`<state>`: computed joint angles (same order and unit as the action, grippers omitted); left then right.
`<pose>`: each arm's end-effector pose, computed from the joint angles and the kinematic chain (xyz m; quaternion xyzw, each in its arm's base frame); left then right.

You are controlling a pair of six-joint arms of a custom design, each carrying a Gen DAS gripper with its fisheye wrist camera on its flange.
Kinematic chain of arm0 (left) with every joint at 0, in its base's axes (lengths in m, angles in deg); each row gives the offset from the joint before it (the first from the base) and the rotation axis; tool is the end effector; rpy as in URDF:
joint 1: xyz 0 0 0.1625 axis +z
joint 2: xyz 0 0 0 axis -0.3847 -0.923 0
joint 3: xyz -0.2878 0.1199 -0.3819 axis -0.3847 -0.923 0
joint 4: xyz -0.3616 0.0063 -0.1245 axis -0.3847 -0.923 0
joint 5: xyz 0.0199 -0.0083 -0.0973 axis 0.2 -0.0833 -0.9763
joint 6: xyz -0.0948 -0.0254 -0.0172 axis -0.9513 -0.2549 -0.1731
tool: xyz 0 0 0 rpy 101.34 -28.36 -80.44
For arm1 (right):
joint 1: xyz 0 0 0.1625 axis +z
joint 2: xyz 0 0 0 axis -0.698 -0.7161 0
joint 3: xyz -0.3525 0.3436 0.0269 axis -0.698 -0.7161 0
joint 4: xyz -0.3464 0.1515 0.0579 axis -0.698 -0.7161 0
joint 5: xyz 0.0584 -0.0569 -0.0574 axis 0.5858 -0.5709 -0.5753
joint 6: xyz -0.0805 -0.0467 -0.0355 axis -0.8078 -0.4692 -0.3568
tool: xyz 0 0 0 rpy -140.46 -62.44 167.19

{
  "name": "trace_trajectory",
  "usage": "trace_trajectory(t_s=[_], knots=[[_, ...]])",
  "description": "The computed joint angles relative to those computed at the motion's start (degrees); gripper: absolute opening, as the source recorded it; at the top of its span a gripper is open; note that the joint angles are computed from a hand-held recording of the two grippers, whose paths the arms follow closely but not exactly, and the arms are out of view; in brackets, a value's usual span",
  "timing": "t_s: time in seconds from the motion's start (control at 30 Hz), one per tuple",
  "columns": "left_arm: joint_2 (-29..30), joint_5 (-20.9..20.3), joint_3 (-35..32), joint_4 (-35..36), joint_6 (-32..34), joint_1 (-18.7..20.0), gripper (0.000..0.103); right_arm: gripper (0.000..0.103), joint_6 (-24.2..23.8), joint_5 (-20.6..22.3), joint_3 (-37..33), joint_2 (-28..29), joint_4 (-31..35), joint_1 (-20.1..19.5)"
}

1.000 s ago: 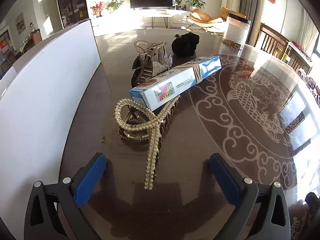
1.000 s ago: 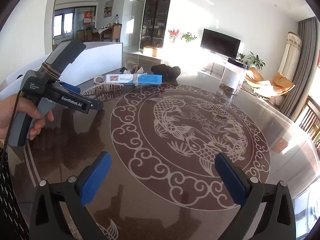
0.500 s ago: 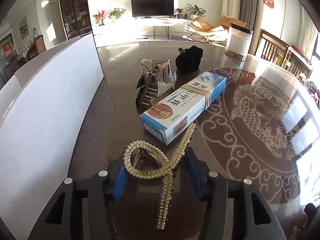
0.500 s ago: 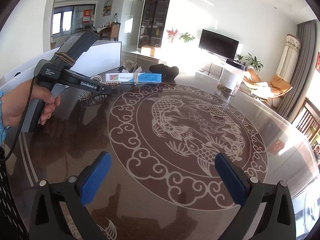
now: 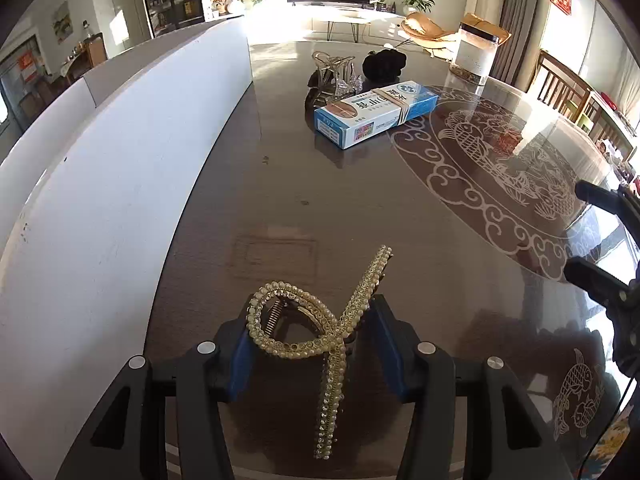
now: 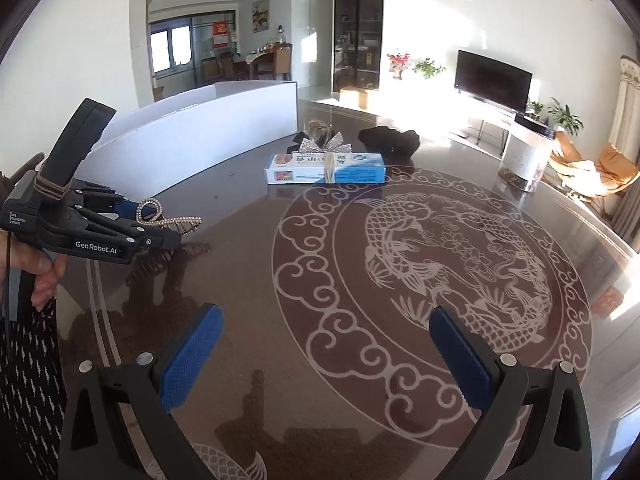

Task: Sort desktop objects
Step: 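Grasp the pearl hair claw with the left gripper while the right gripper grasps the nail cream box, then lift the pearl claw with the left gripper while the right gripper lifts the nail cream box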

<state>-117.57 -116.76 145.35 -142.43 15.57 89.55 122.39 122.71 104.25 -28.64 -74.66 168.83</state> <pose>-0.0522 -0.5754 0.2824 0.4625 0.8511 -0.0752 0.2367 0.3290 -0.3925 -0.0052 0.1194 -0.8375 0.3797 0.3744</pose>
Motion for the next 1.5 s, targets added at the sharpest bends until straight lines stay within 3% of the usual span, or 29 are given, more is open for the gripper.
trace_trajectory(t_s=[0.07, 0.2, 0.37, 0.5, 0.57, 0.63, 0.73, 0.83, 1.13, 1.2, 1.3, 1.37, 1.5], knots=[[0.6, 0.17, -0.33, -1.08, 0.18, 0.19, 0.053, 0.103, -3.33, -2.36, -5.5, -0.18, 6.22, -2.74], [0.82, -0.29, -0.83, -1.11, -0.48, 0.54, 0.053, 0.103, -7.56, -11.69, -19.04, -0.54, 18.03, -9.59], [1.13, -0.82, -1.67, -0.14, -1.01, 0.8, 0.053, 0.103, -0.58, -20.53, -41.68, 6.24, 38.4, -16.22], [1.29, -0.48, -2.1, 0.19, -0.74, 0.91, 0.053, 0.103, 1.25, -22.11, -56.52, 13.82, 52.53, -18.27], [1.39, -0.6, -2.48, 0.64, -1.19, 1.0, 0.053, 0.103, 2.23, -24.03, -60.67, 16.51, 58.83, -19.05], [1.4, -0.78, -2.7, 0.96, -1.73, 1.06, 0.053, 0.103, 0.99, -25.03, -59.7, 16.73, 60.45, -18.77], [1.49, -0.35, -2.28, 0.07, -1.67, 0.86, 0.053, 0.103, 1.18, -29.84, -56.46, 15.81, 64.04, -18.34], [1.7, 0.49, -1.21, -2.06, -0.81, 0.46, 0.053, 0.103, -1.38, -24.65, -53.24, 15.42, 63.64, -16.06], [1.84, -0.54, 0.67, -6.67, 1.27, 1.06, 0.053, 0.103, -2.82, -19.31, -56.89, 19.6, 60.62, -14.89], [1.65, -0.68, 0.12, -5.85, 0.87, 1.03, 0.053, 0.097, -2.34, -17.53, -57.85, 20.5, 60.99, -14.42], [2.04, -0.71, 0.02, -6.38, 0.16, 0.97, 0.053, 0.078, -2.49, -15.58, -54.85, 19.53, 58.48, -13.75], [2.16, -0.63, 0.3, -7.06, -0.03, 0.81, 0.053, 0.055, -2.13, -14.9, -51.34, 17.95, 55.48, -13.43], [2.02, -1.03, 0.58, -7.71, 0.1, 0.95, 0.053, 0.047, 2.11, -15.75, -43.27, 14.5, 49.43, -13.08]])
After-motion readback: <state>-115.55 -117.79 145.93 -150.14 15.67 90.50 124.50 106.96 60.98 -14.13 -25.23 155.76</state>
